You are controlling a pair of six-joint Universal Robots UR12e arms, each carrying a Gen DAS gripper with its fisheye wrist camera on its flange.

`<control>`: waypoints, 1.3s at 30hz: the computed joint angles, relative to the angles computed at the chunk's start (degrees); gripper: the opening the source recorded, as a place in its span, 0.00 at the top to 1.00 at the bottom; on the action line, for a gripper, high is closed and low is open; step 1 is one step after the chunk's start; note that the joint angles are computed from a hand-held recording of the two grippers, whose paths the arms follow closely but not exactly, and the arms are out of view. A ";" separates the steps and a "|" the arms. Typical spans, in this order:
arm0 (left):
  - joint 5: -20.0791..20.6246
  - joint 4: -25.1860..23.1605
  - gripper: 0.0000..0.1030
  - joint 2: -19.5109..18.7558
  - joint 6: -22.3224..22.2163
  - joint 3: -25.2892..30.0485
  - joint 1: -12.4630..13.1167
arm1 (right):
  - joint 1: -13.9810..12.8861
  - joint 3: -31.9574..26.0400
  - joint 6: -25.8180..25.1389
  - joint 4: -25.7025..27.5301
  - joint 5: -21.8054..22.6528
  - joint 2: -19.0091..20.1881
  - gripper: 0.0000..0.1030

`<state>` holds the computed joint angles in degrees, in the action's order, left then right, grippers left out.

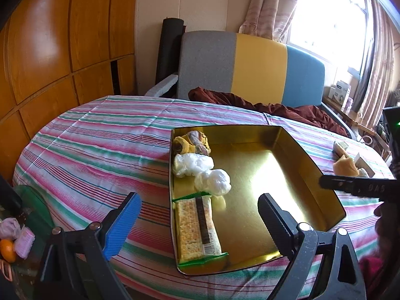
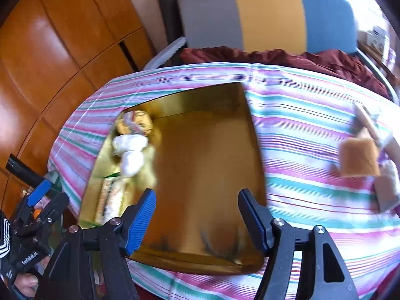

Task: Organize objects
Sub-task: 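Move both tools back from the tray to the pile of items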

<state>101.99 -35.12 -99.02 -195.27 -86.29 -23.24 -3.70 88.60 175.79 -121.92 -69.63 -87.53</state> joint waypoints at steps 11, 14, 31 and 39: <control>-2.69 -1.24 0.08 -1.17 0.23 1.93 -0.62 | -8.11 2.04 5.36 0.22 -4.37 -2.11 0.33; -3.31 -1.66 0.08 -1.93 0.95 3.20 -0.99 | -10.71 1.92 7.66 -0.21 -5.53 -2.44 0.33; -14.00 -8.49 0.06 -11.48 8.79 18.71 -6.18 | -23.23 5.72 27.38 -9.07 -4.92 -2.73 0.33; -22.44 -18.23 0.04 -20.86 7.42 33.57 -8.53 | -24.22 6.40 26.66 -9.76 1.13 -2.99 0.32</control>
